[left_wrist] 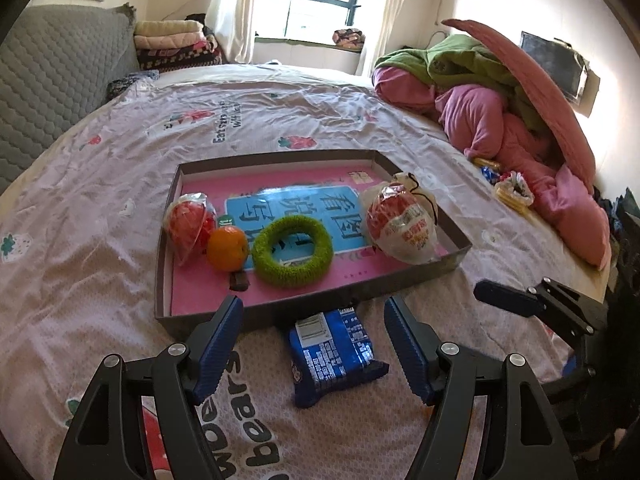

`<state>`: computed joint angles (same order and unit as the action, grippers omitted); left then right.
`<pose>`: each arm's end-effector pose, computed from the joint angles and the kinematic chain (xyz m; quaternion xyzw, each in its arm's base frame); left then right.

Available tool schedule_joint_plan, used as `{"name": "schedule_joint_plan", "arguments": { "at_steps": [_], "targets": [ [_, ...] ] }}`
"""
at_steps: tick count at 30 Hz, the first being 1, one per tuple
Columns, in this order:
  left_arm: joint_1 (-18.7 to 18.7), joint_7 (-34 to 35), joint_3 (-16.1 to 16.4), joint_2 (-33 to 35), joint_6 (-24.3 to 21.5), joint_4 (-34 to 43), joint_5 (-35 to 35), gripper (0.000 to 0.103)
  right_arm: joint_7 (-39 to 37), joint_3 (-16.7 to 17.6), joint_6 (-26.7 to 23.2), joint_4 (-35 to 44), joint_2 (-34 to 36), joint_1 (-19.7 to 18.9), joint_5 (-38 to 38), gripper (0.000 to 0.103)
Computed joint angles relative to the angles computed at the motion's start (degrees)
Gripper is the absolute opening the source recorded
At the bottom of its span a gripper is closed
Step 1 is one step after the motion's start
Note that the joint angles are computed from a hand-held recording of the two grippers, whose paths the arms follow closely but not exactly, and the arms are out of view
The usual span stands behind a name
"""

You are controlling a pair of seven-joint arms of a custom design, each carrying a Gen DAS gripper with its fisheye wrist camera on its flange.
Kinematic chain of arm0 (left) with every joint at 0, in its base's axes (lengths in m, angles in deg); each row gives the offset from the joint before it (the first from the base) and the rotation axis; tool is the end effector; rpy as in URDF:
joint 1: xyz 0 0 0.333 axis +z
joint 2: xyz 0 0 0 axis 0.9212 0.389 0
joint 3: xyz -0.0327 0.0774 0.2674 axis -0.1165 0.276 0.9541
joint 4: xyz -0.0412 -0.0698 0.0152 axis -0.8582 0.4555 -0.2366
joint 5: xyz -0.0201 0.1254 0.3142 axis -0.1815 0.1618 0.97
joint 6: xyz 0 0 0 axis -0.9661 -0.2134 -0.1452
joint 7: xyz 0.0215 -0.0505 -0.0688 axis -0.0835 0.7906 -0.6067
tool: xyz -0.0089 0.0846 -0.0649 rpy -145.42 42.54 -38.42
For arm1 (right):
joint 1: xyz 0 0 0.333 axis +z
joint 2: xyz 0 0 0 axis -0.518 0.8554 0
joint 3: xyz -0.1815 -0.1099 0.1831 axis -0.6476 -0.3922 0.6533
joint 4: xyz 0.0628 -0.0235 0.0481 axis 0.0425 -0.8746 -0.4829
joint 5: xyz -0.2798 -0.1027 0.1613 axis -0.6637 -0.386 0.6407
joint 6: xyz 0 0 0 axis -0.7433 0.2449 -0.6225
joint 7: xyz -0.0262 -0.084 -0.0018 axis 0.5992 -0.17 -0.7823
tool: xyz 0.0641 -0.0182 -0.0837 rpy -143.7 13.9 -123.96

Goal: Organize objects
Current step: 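Withdraw both open grippers back from the tray, then move left gripper to blue snack packet while right gripper approaches second orange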

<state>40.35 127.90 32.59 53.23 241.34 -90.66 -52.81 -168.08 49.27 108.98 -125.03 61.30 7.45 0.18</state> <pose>0.4981 -0.4343 0.3396 -0.3723 0.8395 -0.3876 0.0799 0.3461 0.3935 0.3136 -0.6114 0.6581 -0.2983 0.3226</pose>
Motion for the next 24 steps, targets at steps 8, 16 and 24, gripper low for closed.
{"name": "schedule_joint_plan", "arguments": {
  "at_steps": [8, 16, 24],
  "targets": [
    [-1.57, -1.12, 1.75, -0.19, -0.05, -0.78, 1.02, 0.074, 0.5, 0.67, -0.19, -0.14, 0.44, 1.38, 1.71, 0.063],
    [-1.53, -1.84, 2.07, -1.04, -0.04, -2.45, 1.31, 0.074, 0.19, 0.78, 0.73, -0.38, 0.8, 1.99, 3.34, 0.063],
    [-2.48, -2.68, 3.07, -1.03, -0.73, -2.75, 2.15, 0.074, -0.5, 0.75, 1.69, 0.29, 2.2, 3.06, 4.71, 0.063]
  ]
}}
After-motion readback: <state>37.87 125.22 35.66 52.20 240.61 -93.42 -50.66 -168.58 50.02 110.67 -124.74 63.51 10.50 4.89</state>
